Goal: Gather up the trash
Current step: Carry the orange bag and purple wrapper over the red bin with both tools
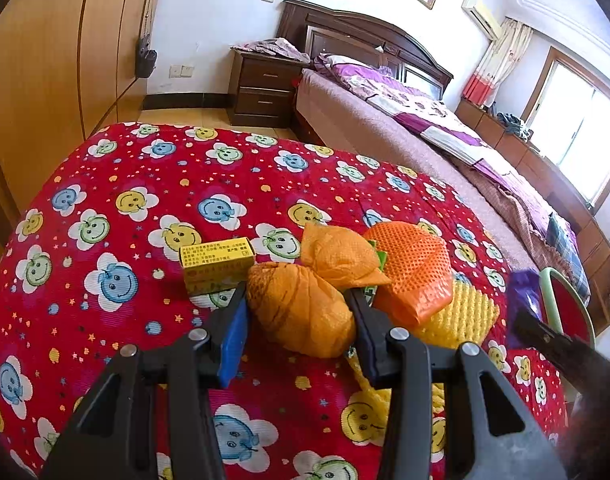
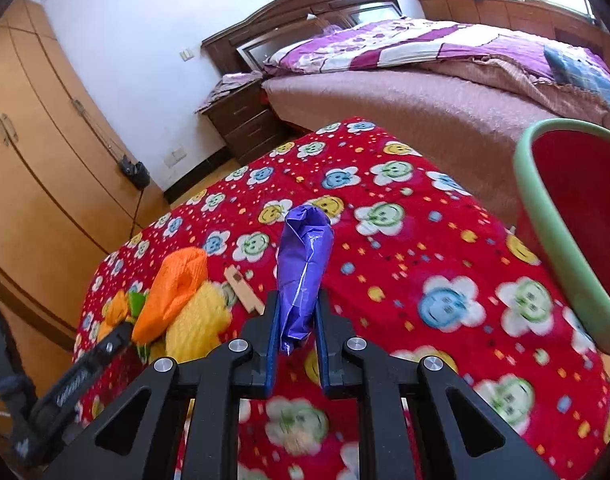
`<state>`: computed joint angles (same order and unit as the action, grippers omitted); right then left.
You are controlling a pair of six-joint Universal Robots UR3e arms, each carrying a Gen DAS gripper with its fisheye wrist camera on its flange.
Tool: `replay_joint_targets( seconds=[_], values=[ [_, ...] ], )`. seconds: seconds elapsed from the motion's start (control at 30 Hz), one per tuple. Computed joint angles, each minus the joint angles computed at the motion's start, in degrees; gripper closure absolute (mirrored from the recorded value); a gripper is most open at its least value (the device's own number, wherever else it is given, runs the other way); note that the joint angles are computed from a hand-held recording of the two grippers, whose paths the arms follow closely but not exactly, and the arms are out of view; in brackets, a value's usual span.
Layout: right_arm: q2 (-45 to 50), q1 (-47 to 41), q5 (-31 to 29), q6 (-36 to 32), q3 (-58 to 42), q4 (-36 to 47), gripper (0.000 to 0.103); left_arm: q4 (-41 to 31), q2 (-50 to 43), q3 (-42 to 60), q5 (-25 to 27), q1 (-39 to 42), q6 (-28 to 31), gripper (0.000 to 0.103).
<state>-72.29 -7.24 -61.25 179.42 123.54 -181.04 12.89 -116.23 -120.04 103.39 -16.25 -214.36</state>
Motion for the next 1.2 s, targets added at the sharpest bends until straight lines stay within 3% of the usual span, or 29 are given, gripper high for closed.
replay_joint_targets(
  seconds=[0.13, 0.4, 0.7, 0.93, 1.0, 1.2],
  values=[
    [-6.89, -4.38, 2.30, -5.22, 8.33, 0.73, 0.088, -0.01, 0.00, 0.06, 0.48, -0.93, -0.52, 0.055],
    [-23.15, -18.13, 8.10, -17.74, 21.18, 12.28, 0.088, -4.31, 0.20, 3.79, 4.59, -5.91, 0.38, 0.055],
    [-41.47, -35.75, 15.25, -30.91, 26.92, 31.34, 0.088, -11.57, 1.78, 9.15, 4.05, -11.30, -0.96, 0.055],
    [-45.39, -46.59, 19.73, -37.24, 26.67, 40.46, 0.088, -18.91, -2.05, 20.20, 3.48, -15.85, -0.56, 0.055],
    [-43.72, -48.14, 20.14, -37.31, 26.47, 38.88, 0.088, -21.83, -4.31, 25.10, 2.60, -16.94, -0.07, 0.055],
    [-32.67, -49.51, 18.57, -32.32, 26.03, 22.03, 0.088, -31.89, -13.54, 43.60, 0.65, -20.08, 2.29, 0.055]
  ],
)
